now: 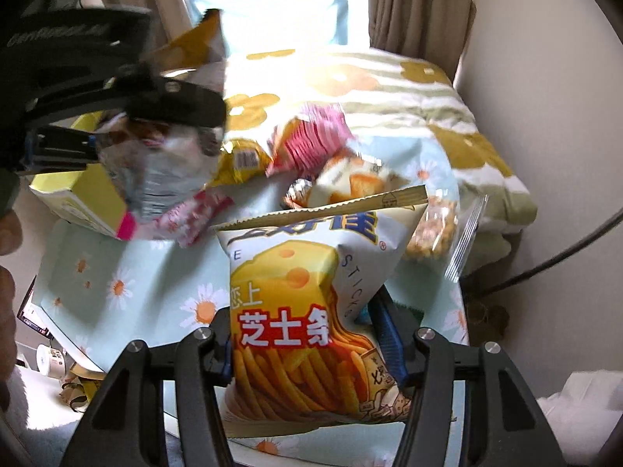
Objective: Organize snacks
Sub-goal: 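Carry both held bags into the cardboard box and open both tools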
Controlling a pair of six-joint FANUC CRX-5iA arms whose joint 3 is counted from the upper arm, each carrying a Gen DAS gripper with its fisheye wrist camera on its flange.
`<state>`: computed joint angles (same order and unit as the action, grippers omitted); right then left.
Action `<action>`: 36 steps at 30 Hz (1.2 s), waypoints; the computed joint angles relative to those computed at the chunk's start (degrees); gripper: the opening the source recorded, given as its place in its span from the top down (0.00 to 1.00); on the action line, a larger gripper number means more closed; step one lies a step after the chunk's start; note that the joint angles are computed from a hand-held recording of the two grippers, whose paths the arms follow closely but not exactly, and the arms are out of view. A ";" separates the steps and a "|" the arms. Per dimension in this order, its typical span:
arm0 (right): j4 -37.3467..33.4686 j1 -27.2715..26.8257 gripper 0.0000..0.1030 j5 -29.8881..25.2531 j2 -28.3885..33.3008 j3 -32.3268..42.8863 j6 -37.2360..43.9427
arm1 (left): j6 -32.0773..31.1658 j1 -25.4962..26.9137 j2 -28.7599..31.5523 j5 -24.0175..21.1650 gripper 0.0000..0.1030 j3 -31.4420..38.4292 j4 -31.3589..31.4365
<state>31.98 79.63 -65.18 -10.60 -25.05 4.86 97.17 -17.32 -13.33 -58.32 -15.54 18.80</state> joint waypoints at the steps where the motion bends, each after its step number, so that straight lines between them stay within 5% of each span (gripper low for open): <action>1: 0.60 -0.17 0.49 0.15 -0.13 0.25 0.48 | 0.34 0.64 -1.17 -0.42 0.43 0.23 -0.72; 10: 4.50 -2.52 0.49 1.65 3.27 6.72 5.94 | -3.50 11.12 -9.52 -3.15 0.43 -0.66 -0.15; 21: 7.64 -4.38 0.49 4.00 17.67 24.73 13.37 | -25.46 37.95 -14.63 -9.04 0.43 -5.45 13.67; 29: 3.96 -6.11 0.49 5.43 34.42 46.92 19.40 | -39.92 55.85 -8.05 -15.50 0.43 -2.73 17.48; 36: 0.33 -6.93 0.49 -0.08 47.30 65.74 20.96 | -49.09 60.22 0.97 -17.76 0.43 1.79 14.57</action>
